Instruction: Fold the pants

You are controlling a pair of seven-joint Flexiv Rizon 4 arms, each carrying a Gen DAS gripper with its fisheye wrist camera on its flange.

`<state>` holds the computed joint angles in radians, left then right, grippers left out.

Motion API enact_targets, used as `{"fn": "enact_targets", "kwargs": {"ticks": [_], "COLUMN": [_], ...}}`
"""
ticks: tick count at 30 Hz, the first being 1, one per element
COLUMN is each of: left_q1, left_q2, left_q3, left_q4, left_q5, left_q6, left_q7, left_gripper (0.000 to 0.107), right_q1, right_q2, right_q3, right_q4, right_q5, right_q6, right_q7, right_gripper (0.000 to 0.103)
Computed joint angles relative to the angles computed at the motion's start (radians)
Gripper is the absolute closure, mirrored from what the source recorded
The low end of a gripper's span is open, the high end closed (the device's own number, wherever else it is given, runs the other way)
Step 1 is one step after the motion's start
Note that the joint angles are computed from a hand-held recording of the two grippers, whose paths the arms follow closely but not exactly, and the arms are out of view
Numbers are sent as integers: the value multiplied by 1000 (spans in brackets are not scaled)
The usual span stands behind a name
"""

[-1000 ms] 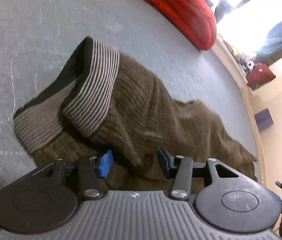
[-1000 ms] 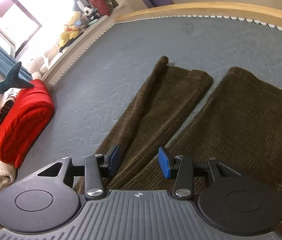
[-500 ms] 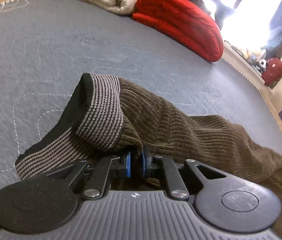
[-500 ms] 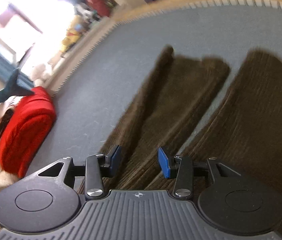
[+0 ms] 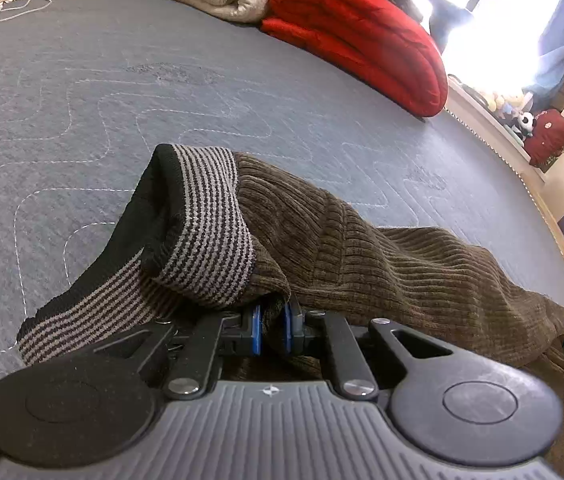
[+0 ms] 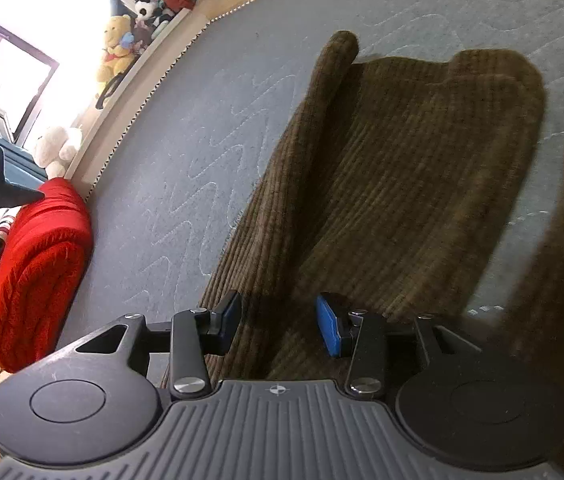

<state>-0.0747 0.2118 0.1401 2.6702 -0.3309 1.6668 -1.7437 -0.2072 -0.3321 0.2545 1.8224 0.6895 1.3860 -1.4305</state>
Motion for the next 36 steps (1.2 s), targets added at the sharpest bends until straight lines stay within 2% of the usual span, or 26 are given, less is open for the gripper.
{"fn": "enact_targets", "kwargs": {"ticks": [2, 3, 4, 7, 10, 13, 16, 18, 21, 23, 25, 26, 27, 28, 31, 34, 36], "left_q1": [36, 42, 47, 87, 55, 123, 187, 240, 313, 336, 376, 386, 376, 366, 300, 111, -12], "left_q2": [26, 33, 42, 92, 160, 263, 357, 421, 496, 520, 561, 580, 591, 600, 570, 474, 393], "left_q3": [-22, -22, -21, -27, 12, -9, -18, -24, -47, -73, -139, -169, -176, -180, -173, -60, -8], "left_q4": [4, -1, -7, -34, -54, -75, -82, -86, -117, -135, -155, -164, -162, -158, -133, -58, -28], "left_q5": [26, 29, 30, 48, 26, 81, 128, 175, 271, 333, 434, 481, 508, 529, 547, 418, 321], "left_q6": [-28, -44, -63, -149, -150, -230, -358, -475, -695, -800, -878, -890, -870, -841, -693, -480, -400], "left_q7": [-12, -13, -14, -29, 13, 20, -3, -32, -80, -120, -198, -232, -249, -267, -269, -155, -39], "left_gripper": [96, 97, 98, 100, 101, 102, 102, 102, 102, 96, 94, 85, 80, 71, 70, 70, 70], "right_q1": [-14, -26, -31, 0, 2, 61, 65, 33, 3, -6, -5, 10, 25, 35, 86, 103, 101], "right_q2": [-11, -12, -8, 39, 129, 263, 428, 539, 698, 766, 796, 798, 795, 789, 770, 737, 702], "right_q3": [23, 38, 44, 25, 10, -64, -91, -80, -82, -80, -86, -104, -123, -140, -217, -258, -273], "right_q4": [-19, -27, -33, 0, 37, 152, 312, 419, 550, 610, 647, 651, 656, 666, 673, 669, 657], "right_q5": [30, 49, 62, 49, 54, -69, -232, -326, -390, -447, -497, -510, -518, -517, -480, -472, -475], "right_q6": [16, 10, 7, 66, 46, 40, 21, -7, -105, -176, -249, -288, -309, -299, -241, -190, -164], "right_q7": [-37, -55, -68, -51, -30, 80, 244, 331, 400, 428, 458, 457, 458, 473, 501, 535, 564], "right_gripper": [66, 92, 100, 100, 101, 101, 101, 101, 101, 101, 100, 100, 96, 95, 91, 76, 75]}}
